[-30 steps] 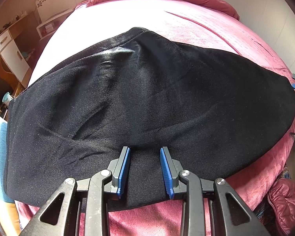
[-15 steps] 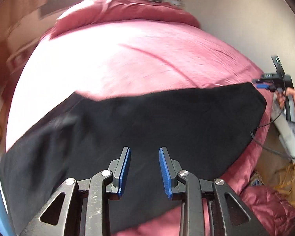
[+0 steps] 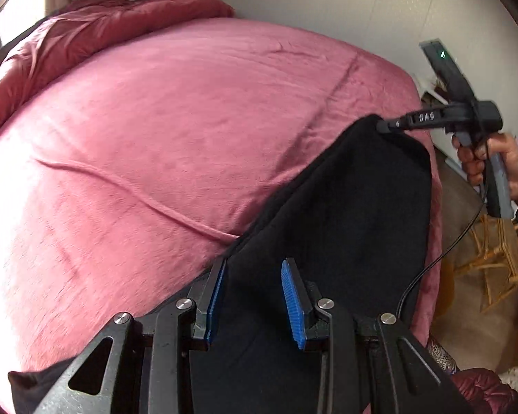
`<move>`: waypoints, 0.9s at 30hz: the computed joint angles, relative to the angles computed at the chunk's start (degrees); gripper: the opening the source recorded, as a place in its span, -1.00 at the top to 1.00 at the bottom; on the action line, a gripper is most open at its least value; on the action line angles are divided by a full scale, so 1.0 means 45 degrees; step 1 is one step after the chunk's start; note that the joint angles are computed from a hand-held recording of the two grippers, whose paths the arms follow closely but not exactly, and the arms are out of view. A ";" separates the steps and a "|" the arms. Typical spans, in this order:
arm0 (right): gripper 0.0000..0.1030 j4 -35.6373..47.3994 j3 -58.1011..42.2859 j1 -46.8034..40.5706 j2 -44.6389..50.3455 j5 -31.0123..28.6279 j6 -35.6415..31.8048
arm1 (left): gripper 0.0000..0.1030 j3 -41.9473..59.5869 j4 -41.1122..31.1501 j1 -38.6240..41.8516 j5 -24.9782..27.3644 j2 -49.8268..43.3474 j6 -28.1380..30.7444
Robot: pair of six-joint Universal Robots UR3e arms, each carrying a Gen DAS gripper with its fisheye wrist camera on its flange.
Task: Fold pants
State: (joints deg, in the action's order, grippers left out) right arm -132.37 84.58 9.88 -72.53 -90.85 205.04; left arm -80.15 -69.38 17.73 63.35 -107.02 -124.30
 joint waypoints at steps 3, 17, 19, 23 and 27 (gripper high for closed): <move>0.97 -0.0154 0.0129 -0.0098 -0.0034 0.0166 0.0032 | 0.37 0.0981 -0.0537 -0.0398 0.0466 -0.0977 -0.0096; 1.00 -0.1359 0.0917 0.0050 -0.0777 -0.0822 0.0706 | 1.00 0.0087 0.1122 0.0018 0.0203 -0.0914 -0.1467; 0.97 -0.2090 0.1647 -0.0508 -0.1101 0.0443 0.0834 | 0.65 0.0508 0.0111 0.0198 -0.0312 -0.0931 -0.1174; -0.13 -0.2761 0.2441 -0.1036 -0.1490 0.1402 0.1058 | 0.28 0.1065 -0.0959 0.0121 -0.0293 -0.1019 -0.0378; 0.33 -0.1749 0.1591 -0.0868 -0.0864 0.1318 0.0614 | 0.27 0.0700 -0.0692 -0.0196 0.0133 -0.0990 -0.0078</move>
